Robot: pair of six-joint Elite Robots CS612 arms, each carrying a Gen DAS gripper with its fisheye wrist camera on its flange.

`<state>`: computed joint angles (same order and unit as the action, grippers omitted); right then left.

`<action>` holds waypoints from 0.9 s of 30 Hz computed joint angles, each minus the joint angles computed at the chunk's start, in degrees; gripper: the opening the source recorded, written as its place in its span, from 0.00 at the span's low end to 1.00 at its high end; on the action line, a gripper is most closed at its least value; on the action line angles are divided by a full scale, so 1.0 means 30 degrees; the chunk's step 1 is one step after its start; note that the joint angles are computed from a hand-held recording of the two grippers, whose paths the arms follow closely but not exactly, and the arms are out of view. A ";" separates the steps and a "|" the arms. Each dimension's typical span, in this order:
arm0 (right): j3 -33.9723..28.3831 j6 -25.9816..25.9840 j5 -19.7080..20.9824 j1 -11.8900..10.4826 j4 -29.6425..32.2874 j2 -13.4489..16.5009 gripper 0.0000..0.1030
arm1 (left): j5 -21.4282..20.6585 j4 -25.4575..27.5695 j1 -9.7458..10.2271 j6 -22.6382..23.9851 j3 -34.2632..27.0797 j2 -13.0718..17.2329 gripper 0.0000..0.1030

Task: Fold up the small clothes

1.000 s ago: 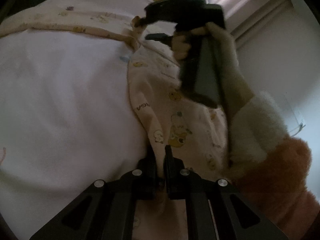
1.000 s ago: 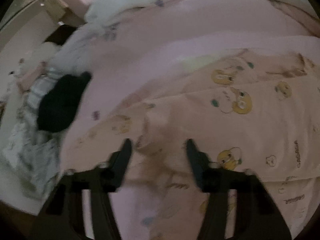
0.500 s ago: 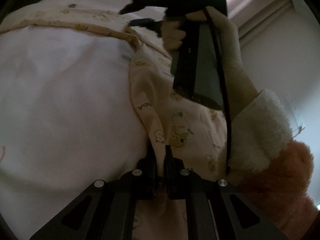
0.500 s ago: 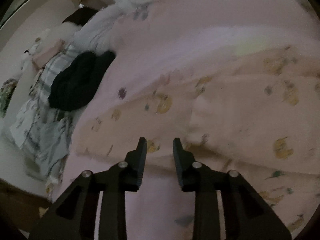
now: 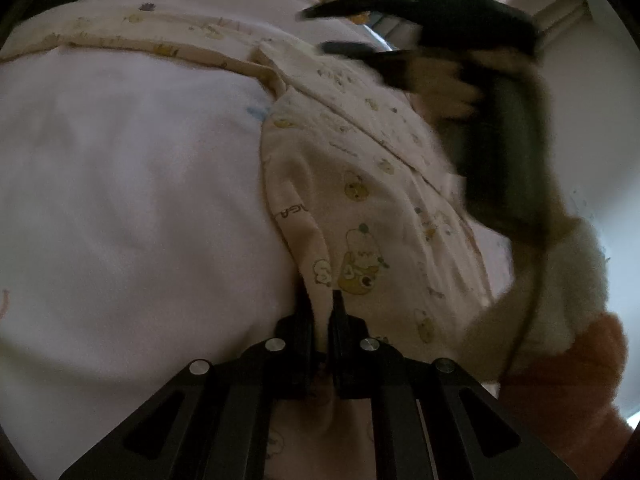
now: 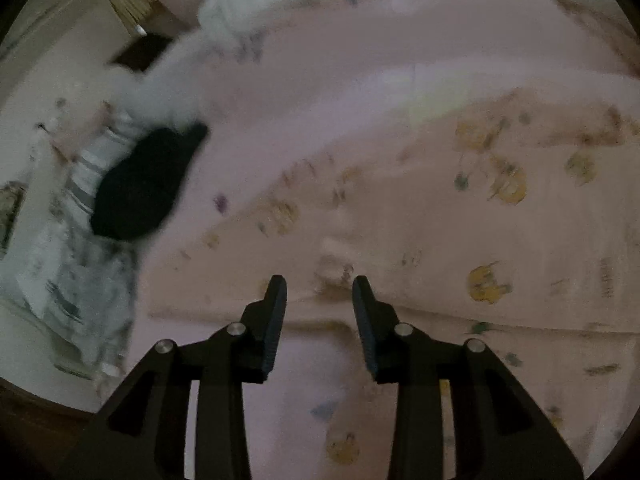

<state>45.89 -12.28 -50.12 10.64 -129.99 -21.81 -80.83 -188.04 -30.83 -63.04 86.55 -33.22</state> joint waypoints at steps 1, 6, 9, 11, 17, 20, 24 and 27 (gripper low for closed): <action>0.0483 0.0008 0.0094 -0.0106 -0.0610 -0.0304 0.41 | -0.0065 -0.0060 0.0052 -0.0015 0.0043 -0.0018 0.09; 0.3341 -0.1434 -0.0766 -0.0787 -0.3245 -0.2241 0.54 | -0.0304 -0.0548 0.0167 -0.0458 0.0128 0.0092 0.09; 0.4867 -0.2721 -0.2690 -0.1068 -0.5558 -0.2957 0.56 | -0.0132 -0.1098 0.0182 -0.1013 0.0240 0.0193 0.09; 0.5277 -0.3244 -0.3591 -0.1403 -0.6215 -0.3131 0.59 | 0.0454 -0.0987 0.0072 -0.1066 0.0285 0.0053 0.09; 0.6401 -0.3132 -0.5908 -0.2836 -0.8549 -0.3597 0.64 | 0.3789 0.0170 -0.0340 -0.1129 0.0763 -0.0565 0.09; 0.5942 -0.3610 -0.5351 -0.3437 -0.7756 -0.3356 0.79 | 0.4262 -0.1289 -0.0002 -0.1951 0.1362 -0.0740 0.09; 0.4723 -0.3955 -0.3121 -0.4008 -0.6118 -0.2422 0.82 | 0.3708 -0.1982 0.1064 -0.3842 0.1642 -0.0838 0.09; 0.3234 -0.4004 -0.1685 -0.4170 -0.4316 -0.1267 0.79 | 0.3675 0.0368 0.1862 -0.5128 0.1419 -0.1201 0.09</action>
